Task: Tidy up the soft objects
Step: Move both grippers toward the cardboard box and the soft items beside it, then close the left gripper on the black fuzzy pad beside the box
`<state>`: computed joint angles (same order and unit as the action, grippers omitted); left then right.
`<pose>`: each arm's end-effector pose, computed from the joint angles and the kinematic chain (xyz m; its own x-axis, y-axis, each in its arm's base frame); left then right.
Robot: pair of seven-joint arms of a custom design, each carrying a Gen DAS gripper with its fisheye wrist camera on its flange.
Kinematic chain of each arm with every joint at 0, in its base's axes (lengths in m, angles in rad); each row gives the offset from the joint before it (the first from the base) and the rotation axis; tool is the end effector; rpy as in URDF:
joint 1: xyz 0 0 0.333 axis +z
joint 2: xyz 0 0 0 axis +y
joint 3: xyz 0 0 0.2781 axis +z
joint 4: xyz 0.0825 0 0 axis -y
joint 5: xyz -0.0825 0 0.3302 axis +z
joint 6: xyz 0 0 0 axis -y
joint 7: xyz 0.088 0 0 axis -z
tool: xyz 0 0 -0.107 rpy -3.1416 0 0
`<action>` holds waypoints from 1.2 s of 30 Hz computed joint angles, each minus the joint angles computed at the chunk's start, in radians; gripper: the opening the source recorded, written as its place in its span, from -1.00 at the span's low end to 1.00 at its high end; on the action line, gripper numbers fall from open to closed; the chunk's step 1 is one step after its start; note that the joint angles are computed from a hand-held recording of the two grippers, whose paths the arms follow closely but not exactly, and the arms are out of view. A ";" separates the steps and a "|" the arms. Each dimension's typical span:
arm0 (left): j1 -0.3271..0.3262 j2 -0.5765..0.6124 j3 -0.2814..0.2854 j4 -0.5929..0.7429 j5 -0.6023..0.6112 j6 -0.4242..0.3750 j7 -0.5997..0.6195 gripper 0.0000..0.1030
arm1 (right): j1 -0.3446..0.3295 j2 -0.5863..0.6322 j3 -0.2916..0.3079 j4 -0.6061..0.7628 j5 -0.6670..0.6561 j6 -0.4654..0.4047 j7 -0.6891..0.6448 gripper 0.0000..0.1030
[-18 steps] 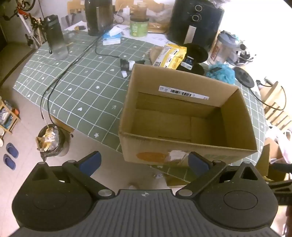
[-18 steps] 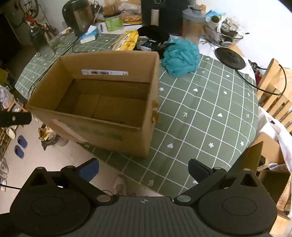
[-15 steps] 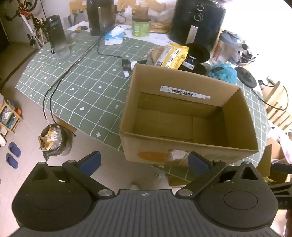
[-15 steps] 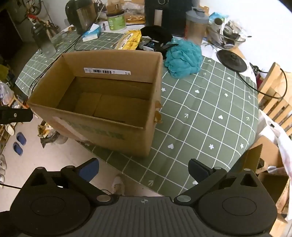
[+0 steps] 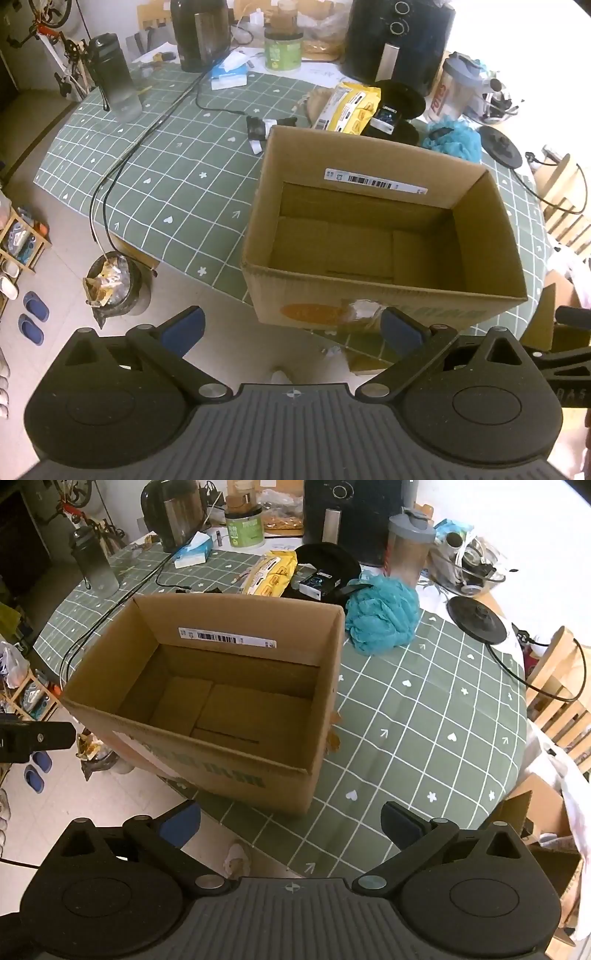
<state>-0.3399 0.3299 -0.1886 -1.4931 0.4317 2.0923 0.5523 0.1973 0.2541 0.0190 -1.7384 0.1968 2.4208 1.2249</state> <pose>0.5553 -0.2820 0.4933 0.3327 -0.9428 0.0201 -0.8515 -0.3095 -0.4233 0.5951 0.1307 0.4609 0.4338 -0.9003 -0.0361 -0.8159 -0.3755 -0.4397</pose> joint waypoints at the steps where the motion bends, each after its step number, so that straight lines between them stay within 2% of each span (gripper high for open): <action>1: 0.001 0.004 -0.001 0.008 -0.003 -0.005 0.005 1.00 | 0.001 0.002 0.000 0.005 -0.002 0.002 0.002 1.00; 7: 0.003 0.029 0.000 0.049 -0.011 -0.010 0.051 1.00 | 0.007 0.036 0.002 0.059 -0.005 0.022 0.008 1.00; 11: 0.008 0.060 0.006 0.096 -0.016 -0.002 0.098 1.00 | 0.017 0.086 0.000 0.143 -0.023 -0.002 0.024 1.00; 16: 0.032 0.080 0.016 0.114 -0.030 0.067 0.162 1.00 | 0.043 0.173 -0.008 0.280 -0.071 -0.027 0.045 1.00; 20: 0.056 0.128 0.023 0.181 -0.062 0.088 0.228 1.00 | 0.064 0.239 -0.011 0.383 -0.103 -0.035 0.058 1.00; 28: 0.103 0.192 0.025 0.263 -0.138 0.123 0.370 1.00 | 0.083 0.351 -0.023 0.577 -0.116 -0.117 0.131 1.00; 36: 0.157 0.169 0.027 0.209 -0.202 0.179 0.482 1.00 | 0.072 0.413 -0.025 0.699 -0.108 -0.169 0.183 1.00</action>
